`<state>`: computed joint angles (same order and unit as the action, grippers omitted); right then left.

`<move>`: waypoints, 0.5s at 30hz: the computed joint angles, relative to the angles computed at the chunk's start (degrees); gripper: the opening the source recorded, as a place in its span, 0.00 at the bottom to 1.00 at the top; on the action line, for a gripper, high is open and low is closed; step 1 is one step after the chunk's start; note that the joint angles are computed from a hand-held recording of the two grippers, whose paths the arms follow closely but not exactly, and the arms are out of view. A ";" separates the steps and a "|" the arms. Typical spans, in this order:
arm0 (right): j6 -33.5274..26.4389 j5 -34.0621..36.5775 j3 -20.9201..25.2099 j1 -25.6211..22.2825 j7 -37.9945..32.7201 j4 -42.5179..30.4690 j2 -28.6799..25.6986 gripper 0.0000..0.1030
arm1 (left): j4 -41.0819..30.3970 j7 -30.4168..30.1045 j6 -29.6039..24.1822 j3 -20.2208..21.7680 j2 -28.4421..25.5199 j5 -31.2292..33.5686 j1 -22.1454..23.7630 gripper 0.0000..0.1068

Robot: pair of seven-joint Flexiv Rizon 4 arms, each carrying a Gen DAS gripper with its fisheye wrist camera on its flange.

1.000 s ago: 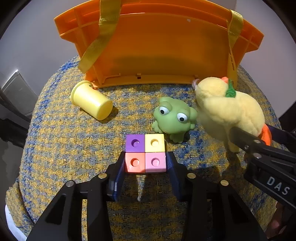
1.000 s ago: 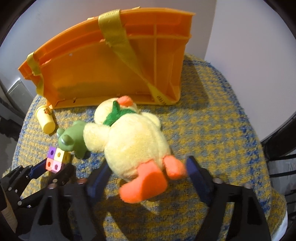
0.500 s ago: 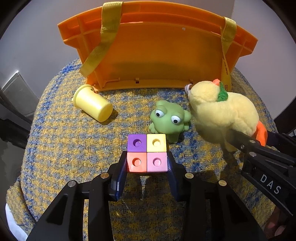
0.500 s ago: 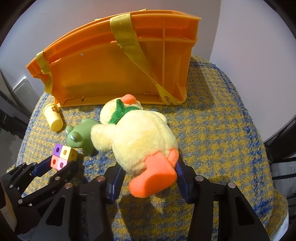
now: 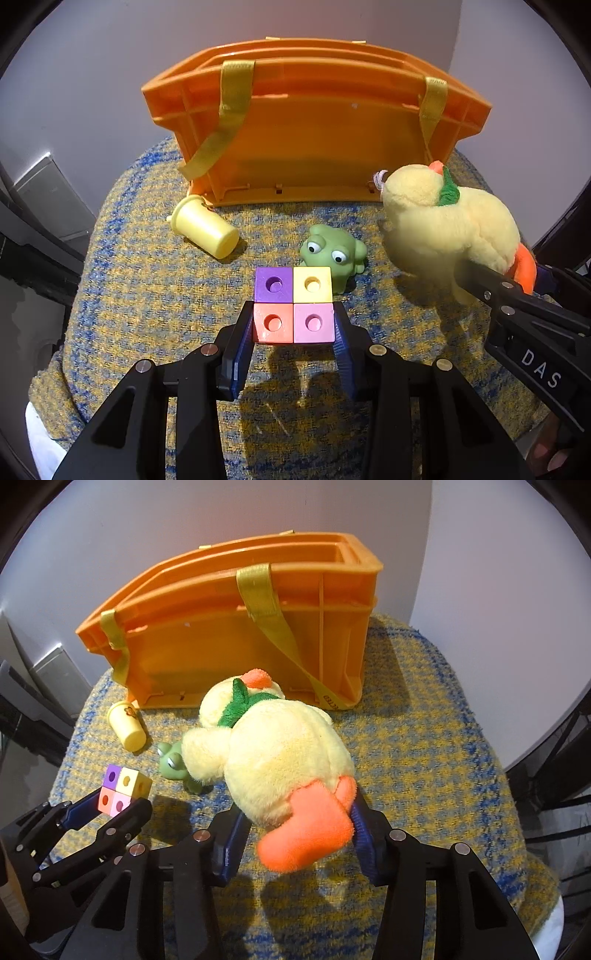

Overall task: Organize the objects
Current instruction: 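Grasp the colored block with the left tool while the right tool grasps the plush duck, then carry the block and duck over the orange crate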

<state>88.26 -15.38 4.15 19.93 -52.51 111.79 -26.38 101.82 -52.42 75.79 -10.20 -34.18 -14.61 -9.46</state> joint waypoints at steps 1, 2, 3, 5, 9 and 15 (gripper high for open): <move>0.31 -0.10 -0.46 0.33 0.20 0.39 0.40 0.49 | -0.01 0.01 0.11 -0.17 0.16 -0.08 0.04 0.35; 0.61 -0.14 -0.68 0.35 0.23 0.84 0.94 0.49 | 0.00 0.07 0.30 -0.40 0.40 -0.20 0.11 0.35; 0.80 -0.21 -0.87 0.38 0.27 0.85 1.08 0.49 | 0.32 0.32 0.63 -0.75 0.74 -0.43 0.39 0.35; 1.72 -0.63 -2.25 1.50 1.08 1.95 2.11 0.49 | 1.91 -0.03 1.10 -1.03 2.68 -0.78 0.15 0.35; 2.87 -1.74 -4.49 3.15 2.63 3.64 3.98 0.49 | 3.06 0.90 1.78 -1.95 4.21 -1.76 1.17 0.35; 4.17 -3.57 -7.13 4.91 4.75 5.58 6.33 0.49 | 3.95 1.36 2.43 -2.32 5.85 -3.16 1.68 0.35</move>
<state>92.43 -18.95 -2.98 24.84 -47.76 117.37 -20.05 105.77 -51.06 78.22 -12.52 -28.33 -17.77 -7.78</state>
